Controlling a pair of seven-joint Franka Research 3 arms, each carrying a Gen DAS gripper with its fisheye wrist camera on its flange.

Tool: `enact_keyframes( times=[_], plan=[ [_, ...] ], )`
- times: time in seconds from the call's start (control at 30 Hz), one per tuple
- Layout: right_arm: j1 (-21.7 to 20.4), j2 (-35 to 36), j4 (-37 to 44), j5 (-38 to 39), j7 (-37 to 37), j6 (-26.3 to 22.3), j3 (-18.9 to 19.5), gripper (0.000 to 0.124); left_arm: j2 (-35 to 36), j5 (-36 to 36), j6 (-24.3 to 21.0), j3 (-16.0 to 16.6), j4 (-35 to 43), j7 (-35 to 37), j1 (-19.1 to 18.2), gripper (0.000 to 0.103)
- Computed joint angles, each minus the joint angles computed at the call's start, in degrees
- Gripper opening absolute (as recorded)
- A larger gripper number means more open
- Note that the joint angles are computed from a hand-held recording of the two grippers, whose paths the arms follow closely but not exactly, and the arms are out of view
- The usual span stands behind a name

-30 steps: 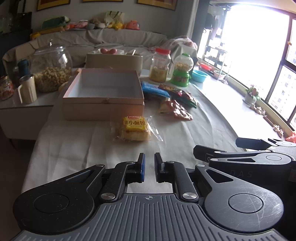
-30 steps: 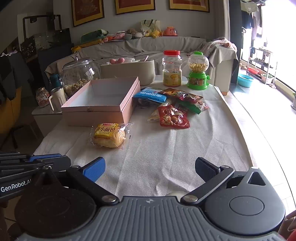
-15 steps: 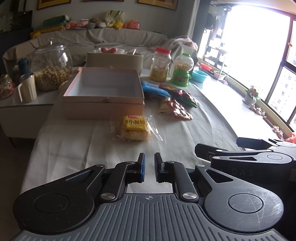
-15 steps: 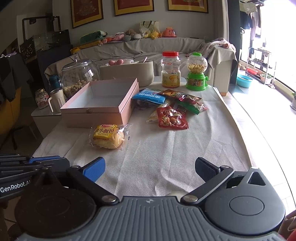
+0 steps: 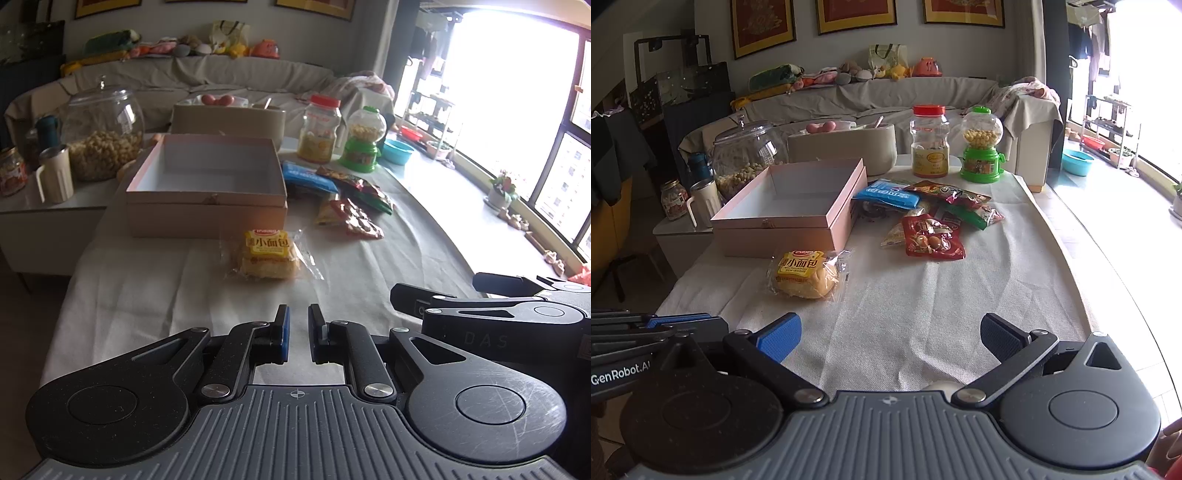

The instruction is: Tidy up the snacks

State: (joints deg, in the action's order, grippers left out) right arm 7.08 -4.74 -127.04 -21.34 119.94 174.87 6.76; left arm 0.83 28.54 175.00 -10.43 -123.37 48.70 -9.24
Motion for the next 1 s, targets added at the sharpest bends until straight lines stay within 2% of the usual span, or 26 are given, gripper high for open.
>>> enact_keyframes(
  times=[0.53, 0.73, 1.0],
  plan=[
    [-0.1, 0.0, 0.0, -0.5, 0.5, 0.1, 0.0, 0.103, 0.1, -0.2, 0.0, 0.0, 0.1, -0.1, -0.2, 0.013],
    [0.6, -0.1, -0.3, 2.4, -2.4, -0.1, -0.4, 0.103, 0.2, 0.2, 0.1, 0.0, 0.2, -0.4, -0.2, 0.013],
    [1.3, 0.6, 0.2, 3.5, -3.7, -1.0, -0.6, 0.103, 0.5, -5.7, -0.5, -0.5, 0.4, 4.6, -0.3, 0.013]
  ],
)
